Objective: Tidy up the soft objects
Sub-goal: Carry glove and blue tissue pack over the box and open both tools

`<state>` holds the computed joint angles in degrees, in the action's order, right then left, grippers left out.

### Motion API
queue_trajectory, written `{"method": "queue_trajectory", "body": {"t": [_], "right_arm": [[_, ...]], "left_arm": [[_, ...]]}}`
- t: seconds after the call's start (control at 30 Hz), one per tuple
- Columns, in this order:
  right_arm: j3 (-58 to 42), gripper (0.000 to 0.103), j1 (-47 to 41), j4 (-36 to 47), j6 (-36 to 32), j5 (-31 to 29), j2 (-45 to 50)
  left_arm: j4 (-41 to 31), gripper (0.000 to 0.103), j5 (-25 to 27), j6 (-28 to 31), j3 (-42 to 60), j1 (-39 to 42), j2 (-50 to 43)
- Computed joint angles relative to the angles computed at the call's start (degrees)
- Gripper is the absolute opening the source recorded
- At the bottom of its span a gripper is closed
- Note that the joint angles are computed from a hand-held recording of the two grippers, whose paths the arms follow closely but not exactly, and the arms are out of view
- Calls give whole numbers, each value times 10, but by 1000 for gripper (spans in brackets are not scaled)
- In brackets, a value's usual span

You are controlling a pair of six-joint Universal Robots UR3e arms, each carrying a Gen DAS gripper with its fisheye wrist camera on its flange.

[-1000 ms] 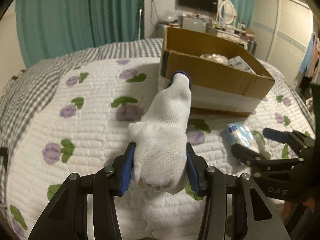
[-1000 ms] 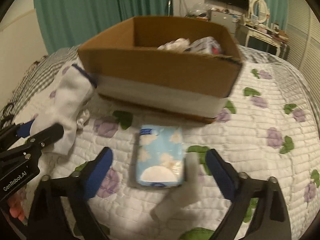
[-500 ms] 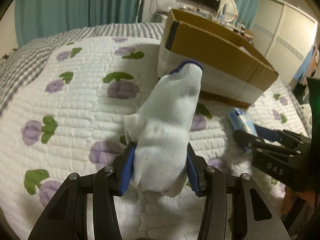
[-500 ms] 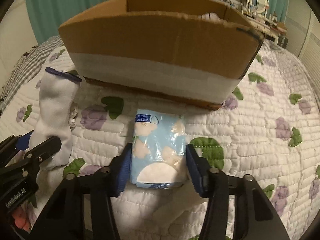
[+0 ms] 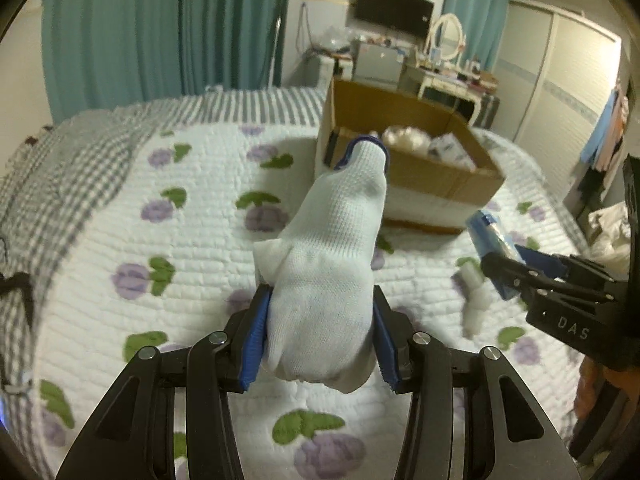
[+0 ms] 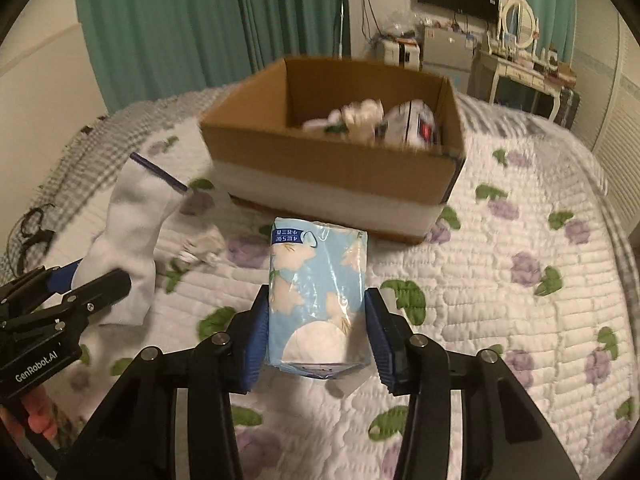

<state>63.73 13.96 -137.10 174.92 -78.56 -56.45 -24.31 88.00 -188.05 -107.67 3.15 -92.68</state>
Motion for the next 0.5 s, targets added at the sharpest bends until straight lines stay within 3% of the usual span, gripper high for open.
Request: {"method": "queue_trajectory", "body": {"t": [0.27, 0.5], "right_arm": [[31, 45, 13, 9, -2, 5, -102], [-61, 45, 17, 58, -18, 0, -122]], "left_arm": [[-57, 46, 36, 5, 54, -32, 58], [-103, 46, 52, 29, 165, -44, 48]]}}
